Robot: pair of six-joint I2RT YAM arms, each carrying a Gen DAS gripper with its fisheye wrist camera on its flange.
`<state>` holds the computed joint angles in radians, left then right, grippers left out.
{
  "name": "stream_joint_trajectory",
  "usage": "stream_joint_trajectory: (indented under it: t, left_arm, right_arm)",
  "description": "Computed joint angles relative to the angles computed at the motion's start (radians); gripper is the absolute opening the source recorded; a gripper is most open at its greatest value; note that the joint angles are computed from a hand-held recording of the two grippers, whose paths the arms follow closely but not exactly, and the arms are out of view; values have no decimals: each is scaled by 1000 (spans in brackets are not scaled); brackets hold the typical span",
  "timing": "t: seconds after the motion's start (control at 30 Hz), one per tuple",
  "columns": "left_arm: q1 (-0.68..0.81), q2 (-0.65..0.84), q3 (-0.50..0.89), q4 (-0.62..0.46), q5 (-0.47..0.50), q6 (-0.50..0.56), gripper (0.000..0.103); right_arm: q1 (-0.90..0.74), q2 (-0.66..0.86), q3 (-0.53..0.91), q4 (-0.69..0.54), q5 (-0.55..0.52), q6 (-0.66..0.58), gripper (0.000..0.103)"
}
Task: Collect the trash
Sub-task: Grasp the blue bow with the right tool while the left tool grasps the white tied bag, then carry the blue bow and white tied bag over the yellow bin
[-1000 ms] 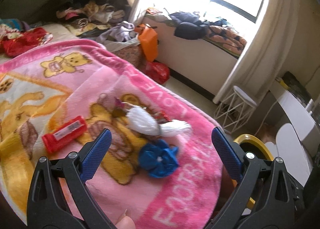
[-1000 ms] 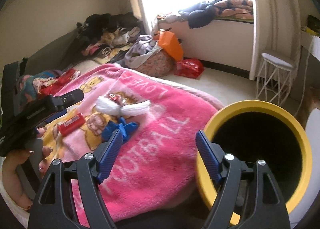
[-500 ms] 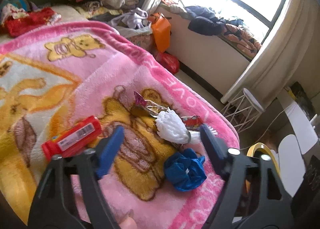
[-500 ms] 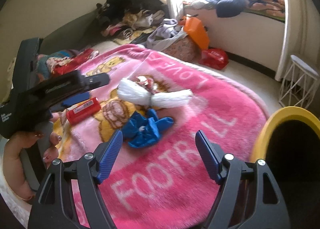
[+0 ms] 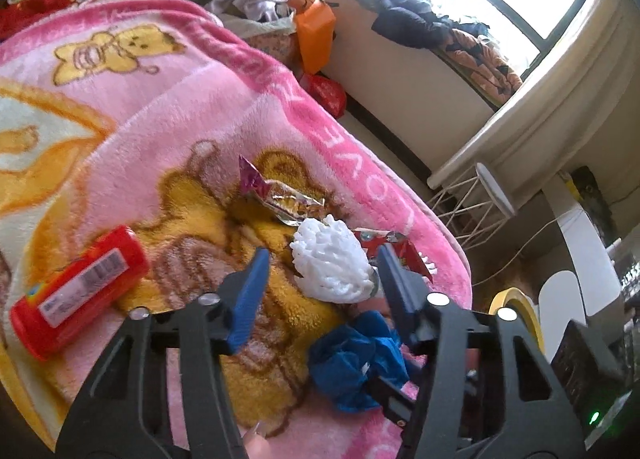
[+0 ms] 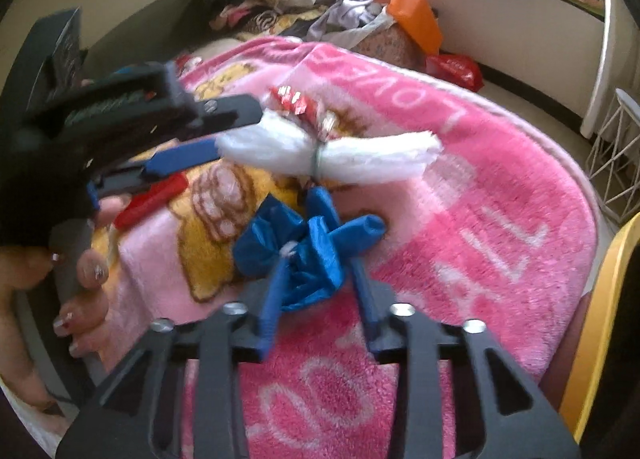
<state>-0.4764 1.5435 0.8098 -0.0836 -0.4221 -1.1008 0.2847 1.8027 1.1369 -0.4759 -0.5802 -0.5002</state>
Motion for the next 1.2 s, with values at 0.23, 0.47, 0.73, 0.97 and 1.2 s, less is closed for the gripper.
stream_joint_trajectory:
  t: [0.23, 0.47, 0.73, 0.97, 1.2]
  left_arm:
    - [-25, 27, 9, 56, 30, 30, 15]
    - [-97, 29, 44, 39, 6, 39, 13]
    - [-194, 9, 80, -32, -74, 22, 13]
    - [-265, -4, 113, -136, -128, -29, 12]
    - [-308, -8, 118, -304, -158, -118, 12]
  right_arm:
    - [-55, -50, -62, -50, -72, -62, 8]
    - [-126, -114, -115, -97, -111, -104, 5]
    - [-216, -125, -90, -184, -164, -152, 5]
    - [-271, -158, -92, -243, -199, -200, 5]
    - [-315, -174, -96, -340, -208, -293, 5]
